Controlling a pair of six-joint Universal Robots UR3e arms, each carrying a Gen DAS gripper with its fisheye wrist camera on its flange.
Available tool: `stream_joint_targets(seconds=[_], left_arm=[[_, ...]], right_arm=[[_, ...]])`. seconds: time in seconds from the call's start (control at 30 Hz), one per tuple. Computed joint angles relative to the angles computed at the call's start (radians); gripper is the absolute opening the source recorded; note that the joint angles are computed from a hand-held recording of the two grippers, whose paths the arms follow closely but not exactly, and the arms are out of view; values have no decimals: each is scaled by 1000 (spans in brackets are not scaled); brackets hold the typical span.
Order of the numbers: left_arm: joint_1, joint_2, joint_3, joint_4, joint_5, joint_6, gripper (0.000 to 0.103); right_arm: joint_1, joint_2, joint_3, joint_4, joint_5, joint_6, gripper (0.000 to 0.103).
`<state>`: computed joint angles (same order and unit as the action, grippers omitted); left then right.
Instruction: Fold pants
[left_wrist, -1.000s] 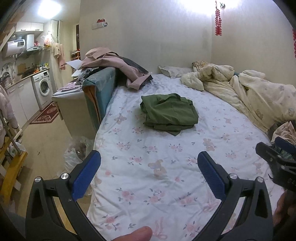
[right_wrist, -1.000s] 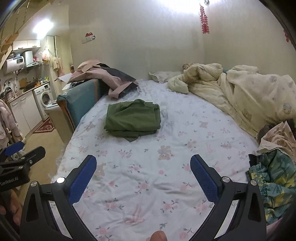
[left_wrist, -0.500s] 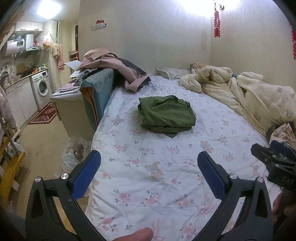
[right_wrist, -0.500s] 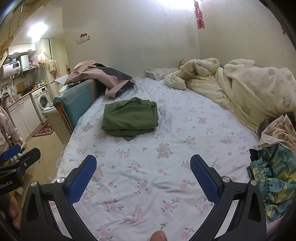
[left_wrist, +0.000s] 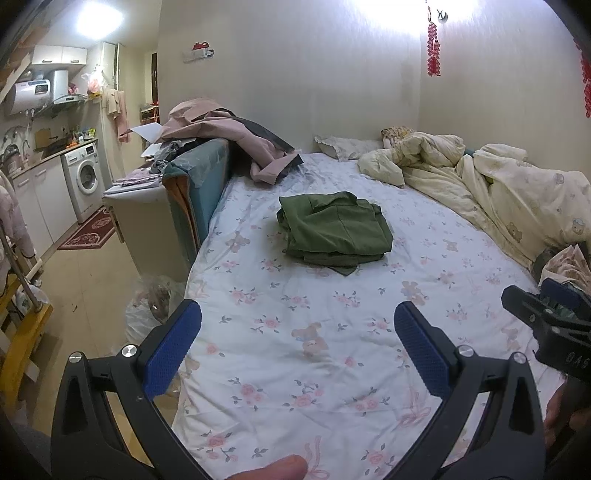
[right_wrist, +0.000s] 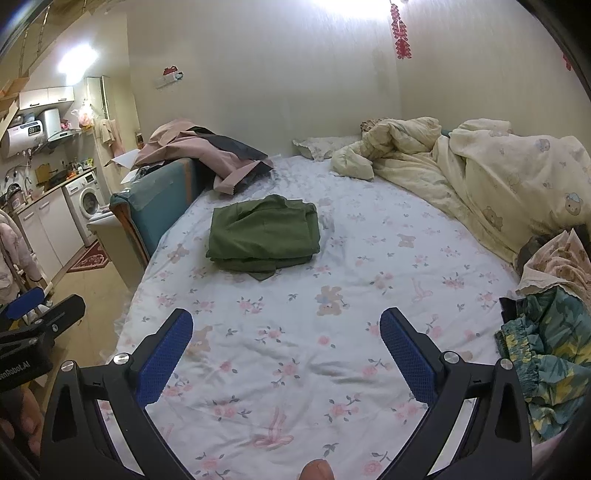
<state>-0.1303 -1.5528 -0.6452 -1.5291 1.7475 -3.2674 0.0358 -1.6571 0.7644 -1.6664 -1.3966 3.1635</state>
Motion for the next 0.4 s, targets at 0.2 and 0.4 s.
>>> stream_joint_targets(seconds=[0.2,0.4], left_arm=[[-5,-17,21,-14,4,-10,103],[-7,4,-14,10,-5,-9,103]], right_arm=[[8,0,-4,0,-2,5,103],[2,2,-16,12,7,2,103]])
